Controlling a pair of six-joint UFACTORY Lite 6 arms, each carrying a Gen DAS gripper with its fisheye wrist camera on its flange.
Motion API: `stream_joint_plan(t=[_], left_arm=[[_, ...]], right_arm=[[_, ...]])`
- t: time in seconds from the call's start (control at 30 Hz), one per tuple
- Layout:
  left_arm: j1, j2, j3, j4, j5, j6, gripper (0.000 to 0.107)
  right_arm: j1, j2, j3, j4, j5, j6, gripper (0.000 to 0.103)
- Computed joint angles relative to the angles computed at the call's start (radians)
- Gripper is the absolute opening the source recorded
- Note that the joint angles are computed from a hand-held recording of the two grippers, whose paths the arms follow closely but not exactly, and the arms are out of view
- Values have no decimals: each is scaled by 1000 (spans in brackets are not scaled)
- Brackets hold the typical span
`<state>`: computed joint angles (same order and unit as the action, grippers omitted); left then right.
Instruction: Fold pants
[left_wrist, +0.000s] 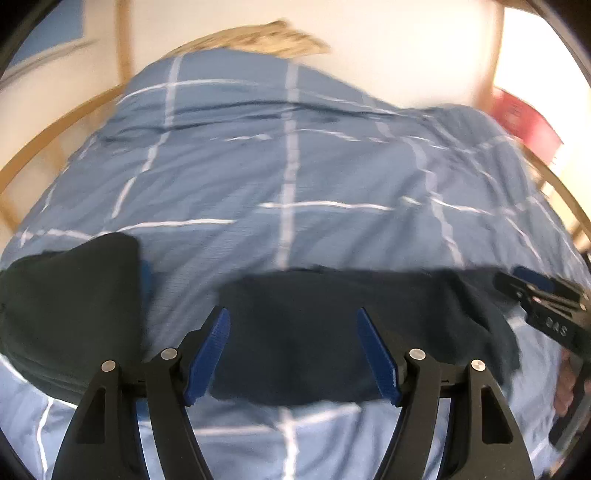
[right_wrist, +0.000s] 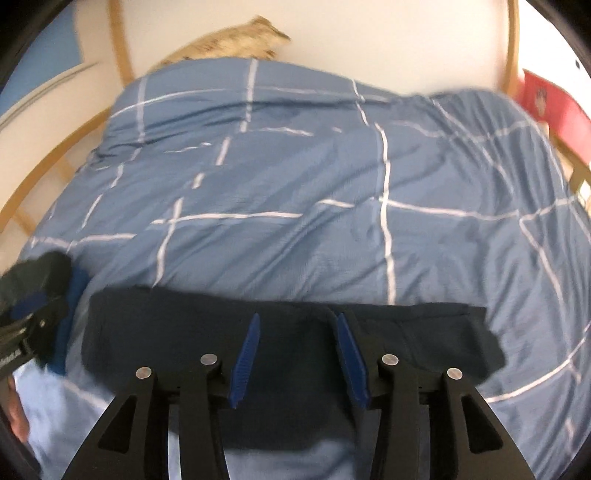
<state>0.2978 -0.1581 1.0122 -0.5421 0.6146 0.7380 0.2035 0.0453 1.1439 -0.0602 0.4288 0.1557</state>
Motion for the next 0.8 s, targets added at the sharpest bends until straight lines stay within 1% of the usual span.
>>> stream_joint_plan(t=[0.03, 0.1, 0.17, 0.23, 0.33, 0.4, 0.5, 0.53, 0.57, 0.63, 0.7, 0.8], left_arm=[[-13, -50, -41, -26, 10, 33, 70], [-46, -162, -130, -80, 38, 95, 70], [-86, -253, -197, -106, 58, 107, 70], [-144, -337, -262, -141, 67, 112, 70], [-265, -425, -343, -158, 17, 74, 69], [-377, -450, -386, -140, -50, 13, 69], [-527, -430, -421, -135, -135, -61, 68], [-576, -421, -433, -132, -167, -86, 67], [-629, -390, -439, -149, -211, -89, 67], [-696, -340, -445, -167, -268, -94, 65], [-761, -260, -440, -229, -320, -56, 60], [-814, -123, -410, -367, -357, 53, 57]], right_arm=[[-10, -57, -48, 22, 0, -34, 45], [-57, -185, -159, 119, -10, -155, 45], [-105, -289, -244, 210, -18, -263, 45], [-190, -424, -351, 356, -5, -433, 45], [-337, -557, -466, 590, 30, -699, 45], [-430, -640, -542, 720, 65, -851, 45], [-576, -726, -649, 883, 104, -1056, 45], [-630, -738, -677, 941, 134, -1128, 45], [-709, -743, -703, 1005, 188, -1215, 45], [-807, -693, -733, 1106, 249, -1347, 45], [-850, -645, -753, 1153, 254, -1415, 45], [-894, -545, -767, 1245, 255, -1542, 45]])
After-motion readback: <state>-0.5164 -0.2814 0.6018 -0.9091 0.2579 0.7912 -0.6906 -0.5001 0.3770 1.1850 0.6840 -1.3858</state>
